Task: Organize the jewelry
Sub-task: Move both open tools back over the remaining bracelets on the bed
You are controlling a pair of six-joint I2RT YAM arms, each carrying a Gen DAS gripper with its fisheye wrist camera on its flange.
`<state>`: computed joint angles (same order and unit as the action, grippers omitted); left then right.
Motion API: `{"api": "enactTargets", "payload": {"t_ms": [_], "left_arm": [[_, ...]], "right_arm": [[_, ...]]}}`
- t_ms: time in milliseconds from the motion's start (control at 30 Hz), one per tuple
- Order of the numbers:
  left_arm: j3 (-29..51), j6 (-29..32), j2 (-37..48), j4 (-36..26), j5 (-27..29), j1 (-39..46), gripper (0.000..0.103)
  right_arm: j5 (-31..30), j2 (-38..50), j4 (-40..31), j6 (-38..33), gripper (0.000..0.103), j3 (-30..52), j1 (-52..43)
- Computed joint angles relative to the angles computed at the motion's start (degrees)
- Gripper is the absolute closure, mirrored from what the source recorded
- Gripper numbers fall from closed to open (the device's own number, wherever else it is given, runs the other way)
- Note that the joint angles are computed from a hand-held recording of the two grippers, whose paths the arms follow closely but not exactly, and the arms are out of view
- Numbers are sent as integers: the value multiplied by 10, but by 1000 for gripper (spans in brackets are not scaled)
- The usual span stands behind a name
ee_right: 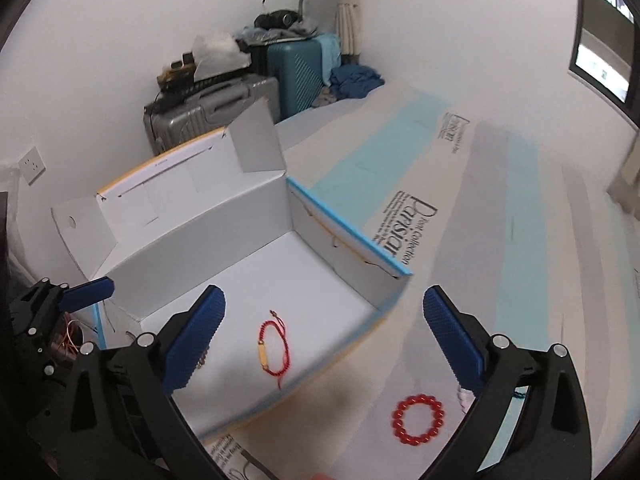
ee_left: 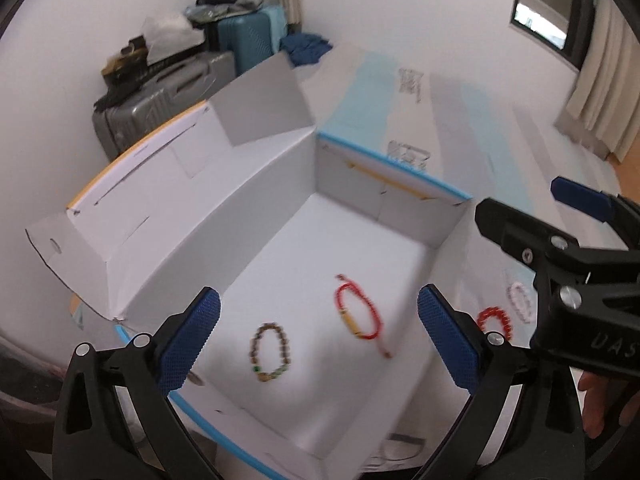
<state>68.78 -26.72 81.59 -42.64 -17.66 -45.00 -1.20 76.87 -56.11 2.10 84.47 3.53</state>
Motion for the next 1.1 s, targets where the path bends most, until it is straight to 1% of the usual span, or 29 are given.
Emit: {"api": "enactTargets", "payload": {"t_ms": [133, 300, 400, 500, 600, 767, 900, 1033, 1100], "left_arm": [[24, -25, 15, -3, -27, -52, 6], [62, -54, 46, -5, -52, -114, 6], [93, -66, 73, -9, -64, -148, 6], [126, -72, 105, -8, -76, -181, 6], [157, -75, 137, -4, -87, -210, 6], [205, -70, 204, 10, -82, -242, 6], [226, -65, 255, 34, -70, -254, 6], [220, -63, 291, 67, -51, -256, 6], [218, -64, 312, 83, -47, -259, 6]], "right_arm": [[-13, -45, -13, -31, 8, -14, -51], [-56, -95, -34, -82, 8, -32, -143], [-94, -113, -46, -121, 8, -36, -215], [-146, -124, -63, -174, 8, -36, -309], [-202, -123, -84, -248, 8, -27, -419], [-272, -94, -116, -358, 8, -17, -569], [-303, -72, -117, -434, 8, -36, -664], [-320, -58, -106, -495, 8, -79, -730], [-323, -57, -94, -516, 8, -105, -748]]}}
